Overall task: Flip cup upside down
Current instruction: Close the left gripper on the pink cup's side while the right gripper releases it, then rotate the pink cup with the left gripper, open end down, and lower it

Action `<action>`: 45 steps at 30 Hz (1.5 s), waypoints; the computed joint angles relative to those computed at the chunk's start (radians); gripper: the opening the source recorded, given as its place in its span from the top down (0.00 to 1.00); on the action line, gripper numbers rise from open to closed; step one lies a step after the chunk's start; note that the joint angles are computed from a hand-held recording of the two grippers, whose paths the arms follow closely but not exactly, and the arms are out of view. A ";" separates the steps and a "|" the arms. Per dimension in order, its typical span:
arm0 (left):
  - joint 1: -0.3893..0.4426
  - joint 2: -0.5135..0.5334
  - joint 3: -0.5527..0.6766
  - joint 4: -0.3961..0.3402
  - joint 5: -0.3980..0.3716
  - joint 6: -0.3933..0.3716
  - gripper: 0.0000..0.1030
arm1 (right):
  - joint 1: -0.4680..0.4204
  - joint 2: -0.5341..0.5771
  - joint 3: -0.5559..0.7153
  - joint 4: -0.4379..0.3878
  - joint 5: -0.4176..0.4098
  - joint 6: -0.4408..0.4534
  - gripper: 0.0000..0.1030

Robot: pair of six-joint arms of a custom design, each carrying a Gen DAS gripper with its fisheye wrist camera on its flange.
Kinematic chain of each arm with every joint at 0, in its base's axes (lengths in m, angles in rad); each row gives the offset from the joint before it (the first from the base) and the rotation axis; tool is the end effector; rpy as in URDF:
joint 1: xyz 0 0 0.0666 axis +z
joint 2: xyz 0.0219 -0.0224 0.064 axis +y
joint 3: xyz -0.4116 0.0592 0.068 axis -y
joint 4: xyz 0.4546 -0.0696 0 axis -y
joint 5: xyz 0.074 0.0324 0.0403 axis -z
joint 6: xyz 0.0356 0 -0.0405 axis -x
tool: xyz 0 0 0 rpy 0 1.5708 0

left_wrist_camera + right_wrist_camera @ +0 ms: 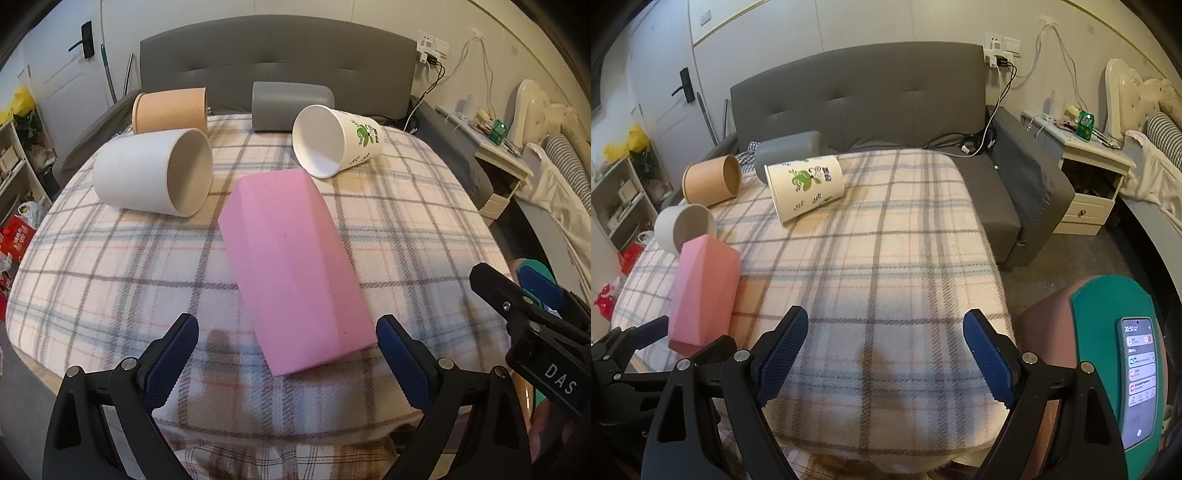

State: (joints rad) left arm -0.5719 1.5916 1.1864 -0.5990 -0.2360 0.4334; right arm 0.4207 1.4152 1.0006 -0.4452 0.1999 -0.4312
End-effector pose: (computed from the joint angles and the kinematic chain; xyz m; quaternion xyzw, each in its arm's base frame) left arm 0.4873 -0.3042 0.2697 0.0331 0.9535 -0.0347 0.2977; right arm 0.4707 0.2024 0.2820 0.0396 0.9326 0.0579 0.3540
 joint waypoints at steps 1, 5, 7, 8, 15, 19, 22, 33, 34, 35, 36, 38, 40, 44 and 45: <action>0.001 0.003 0.001 -0.001 0.003 -0.005 0.17 | 0.000 0.002 0.001 -0.001 -0.004 -0.001 0.16; 0.007 0.005 -0.001 0.001 0.053 -0.034 0.43 | 0.005 0.009 0.006 -0.002 -0.015 0.003 0.16; 0.006 0.001 -0.002 0.001 0.055 -0.044 0.44 | 0.010 0.010 0.008 -0.001 -0.014 0.011 0.16; 0.007 -0.002 -0.003 0.002 0.056 -0.047 0.44 | 0.012 0.009 0.009 -0.003 -0.013 0.014 0.16; 0.013 -0.038 -0.012 0.012 0.042 -0.069 0.45 | 0.020 -0.007 0.010 -0.013 0.006 0.022 0.16; 0.015 -0.055 -0.016 0.028 0.032 -0.078 0.46 | 0.016 -0.022 0.009 -0.016 0.013 0.015 0.16; 0.014 -0.068 -0.018 0.032 0.024 -0.091 0.47 | 0.018 -0.031 0.008 -0.019 0.020 0.017 0.16; 0.020 -0.081 0.012 -0.002 0.026 -0.134 0.47 | 0.033 -0.043 0.005 -0.017 0.030 0.026 0.16; 0.023 -0.078 0.023 -0.023 0.029 -0.137 0.47 | 0.033 -0.043 0.005 -0.017 0.031 0.024 0.16; 0.025 -0.076 0.032 -0.044 0.035 -0.140 0.47 | 0.032 -0.042 0.006 -0.018 0.030 0.023 0.16; 0.028 -0.074 0.043 -0.075 0.047 -0.145 0.47 | 0.031 -0.041 0.007 -0.021 0.028 0.021 0.16; 0.032 -0.072 0.058 -0.129 0.067 -0.161 0.47 | 0.029 -0.041 0.007 -0.024 0.027 0.019 0.16; 0.033 -0.068 0.071 -0.184 0.080 -0.194 0.47 | 0.028 -0.043 0.004 -0.022 0.025 0.016 0.16; 0.036 -0.058 0.095 -0.243 0.083 -0.239 0.47 | 0.022 -0.037 0.000 -0.017 0.009 -0.002 0.16; 0.040 -0.050 0.109 -0.257 0.090 -0.244 0.47 | 0.022 -0.034 -0.002 -0.015 0.004 -0.007 0.16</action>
